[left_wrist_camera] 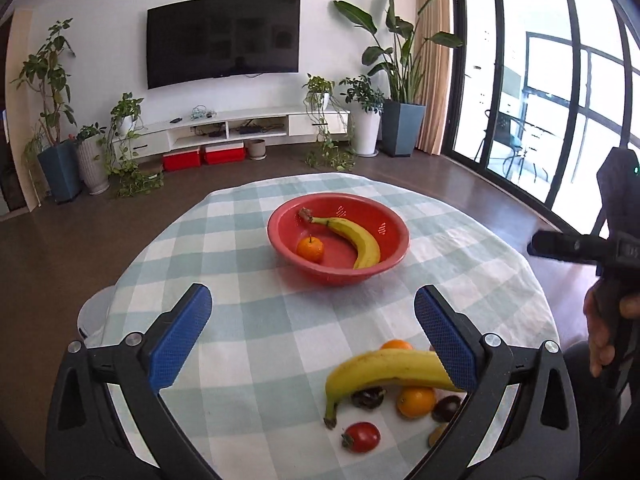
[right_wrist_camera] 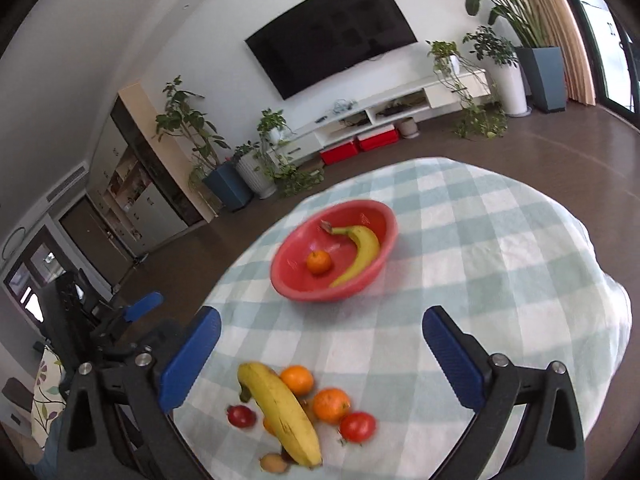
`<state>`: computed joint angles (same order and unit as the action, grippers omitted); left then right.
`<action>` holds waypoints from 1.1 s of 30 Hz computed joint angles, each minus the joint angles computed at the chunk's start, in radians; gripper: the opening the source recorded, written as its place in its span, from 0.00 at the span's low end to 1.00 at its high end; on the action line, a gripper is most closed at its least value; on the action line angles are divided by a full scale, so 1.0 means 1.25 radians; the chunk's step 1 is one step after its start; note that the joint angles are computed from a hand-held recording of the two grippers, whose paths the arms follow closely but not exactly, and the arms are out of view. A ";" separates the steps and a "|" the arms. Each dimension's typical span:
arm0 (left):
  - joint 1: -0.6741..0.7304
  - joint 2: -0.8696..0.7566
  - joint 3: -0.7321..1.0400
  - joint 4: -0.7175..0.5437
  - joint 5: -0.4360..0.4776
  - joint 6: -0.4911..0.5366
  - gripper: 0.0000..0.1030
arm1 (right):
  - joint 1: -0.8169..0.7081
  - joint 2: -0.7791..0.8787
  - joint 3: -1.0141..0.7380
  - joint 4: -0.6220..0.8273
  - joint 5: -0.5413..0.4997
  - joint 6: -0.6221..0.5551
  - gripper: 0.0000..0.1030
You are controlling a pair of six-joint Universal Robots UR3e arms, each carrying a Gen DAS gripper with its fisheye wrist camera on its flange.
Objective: Organize fruits
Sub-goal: 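Withdraw both tools from the red bowl back toward the fruit pile, then grasp a red tomato with the left gripper while the right gripper grasps the other banana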
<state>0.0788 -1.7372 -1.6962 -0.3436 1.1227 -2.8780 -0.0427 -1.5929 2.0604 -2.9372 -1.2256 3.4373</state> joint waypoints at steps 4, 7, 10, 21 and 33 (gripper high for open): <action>0.006 0.121 -0.138 -0.056 0.040 0.014 1.00 | -0.024 -0.064 0.122 0.106 0.022 0.039 1.00; 0.041 0.208 -0.275 -0.034 0.011 0.020 1.00 | -0.053 -0.112 0.206 0.165 0.057 0.057 1.00; 0.080 0.265 -0.356 -0.059 -0.042 0.052 1.00 | -0.030 -0.162 0.244 0.141 0.052 0.045 0.95; 0.070 0.281 -0.347 -0.143 -0.070 0.161 1.00 | 0.340 -0.031 0.102 -0.036 -0.342 -0.078 0.94; 0.056 0.221 -0.297 -0.212 -0.107 0.262 0.64 | 0.317 -0.033 0.084 0.024 -0.314 -0.100 0.69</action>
